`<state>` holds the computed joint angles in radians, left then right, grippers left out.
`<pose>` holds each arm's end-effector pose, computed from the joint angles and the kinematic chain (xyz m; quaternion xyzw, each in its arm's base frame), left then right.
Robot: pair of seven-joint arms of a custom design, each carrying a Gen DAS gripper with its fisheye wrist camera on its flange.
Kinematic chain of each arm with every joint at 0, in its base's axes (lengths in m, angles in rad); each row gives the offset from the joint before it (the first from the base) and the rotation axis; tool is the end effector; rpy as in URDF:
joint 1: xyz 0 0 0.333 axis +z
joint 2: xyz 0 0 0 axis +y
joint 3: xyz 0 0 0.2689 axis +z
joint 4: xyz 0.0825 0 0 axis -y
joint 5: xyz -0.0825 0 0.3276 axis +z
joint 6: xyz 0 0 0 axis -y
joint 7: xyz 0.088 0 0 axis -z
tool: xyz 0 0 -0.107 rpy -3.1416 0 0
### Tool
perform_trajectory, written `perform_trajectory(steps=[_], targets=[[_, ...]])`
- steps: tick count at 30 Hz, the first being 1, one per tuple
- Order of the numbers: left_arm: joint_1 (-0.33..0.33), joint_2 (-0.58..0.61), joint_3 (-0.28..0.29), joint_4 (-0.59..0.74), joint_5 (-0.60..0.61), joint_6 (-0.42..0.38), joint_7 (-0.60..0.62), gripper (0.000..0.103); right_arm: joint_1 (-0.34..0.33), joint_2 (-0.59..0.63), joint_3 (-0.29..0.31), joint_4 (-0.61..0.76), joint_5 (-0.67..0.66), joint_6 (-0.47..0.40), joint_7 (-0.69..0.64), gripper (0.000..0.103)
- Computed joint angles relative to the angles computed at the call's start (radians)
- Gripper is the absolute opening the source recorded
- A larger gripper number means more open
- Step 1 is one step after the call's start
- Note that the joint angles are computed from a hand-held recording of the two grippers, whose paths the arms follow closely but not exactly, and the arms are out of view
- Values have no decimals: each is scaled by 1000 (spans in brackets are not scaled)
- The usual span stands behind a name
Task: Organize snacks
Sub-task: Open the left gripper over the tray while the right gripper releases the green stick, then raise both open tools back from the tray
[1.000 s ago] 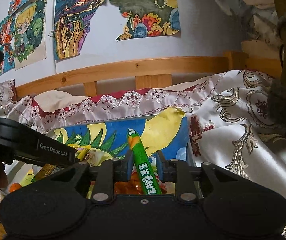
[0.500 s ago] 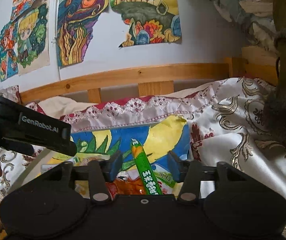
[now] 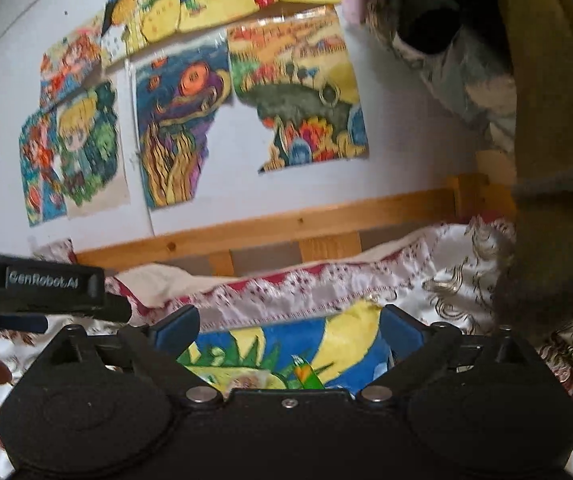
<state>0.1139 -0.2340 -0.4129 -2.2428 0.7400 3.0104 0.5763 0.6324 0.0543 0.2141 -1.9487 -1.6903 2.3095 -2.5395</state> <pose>0.4435 -0.2032 0.5339 -0.6050 0.6252 -0.3856 0.3073 0.3835 0.4009 0.4799 -0.4896 0.6043 -0.3954 0.4887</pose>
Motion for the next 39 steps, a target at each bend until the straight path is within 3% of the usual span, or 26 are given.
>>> perform_trajectory(steps=[7, 13, 18, 24, 32, 39], targets=[[-2, -202, 41, -186, -123, 63, 77, 103, 41, -60, 53, -36, 38, -107, -3, 102], [-55, -351, 90, -337, -222, 49, 170, 103, 82, -66, 92, -40, 98, -157, -26, 102], [-42, -500, 75, -471, -265, 47, 212, 103, 125, -68, 118, -40, 148, -205, -54, 102], [-93, -629, 111, -595, -327, 29, 308, 103, 173, -64, 143, -37, 193, -268, -101, 102], [-135, -725, 136, -711, -423, 18, 407, 102, 219, -41, 149, -34, 263, -299, -138, 102], [-132, -744, 117, -778, -502, 40, 475, 102, 257, -10, 148, -24, 300, -330, -146, 102]])
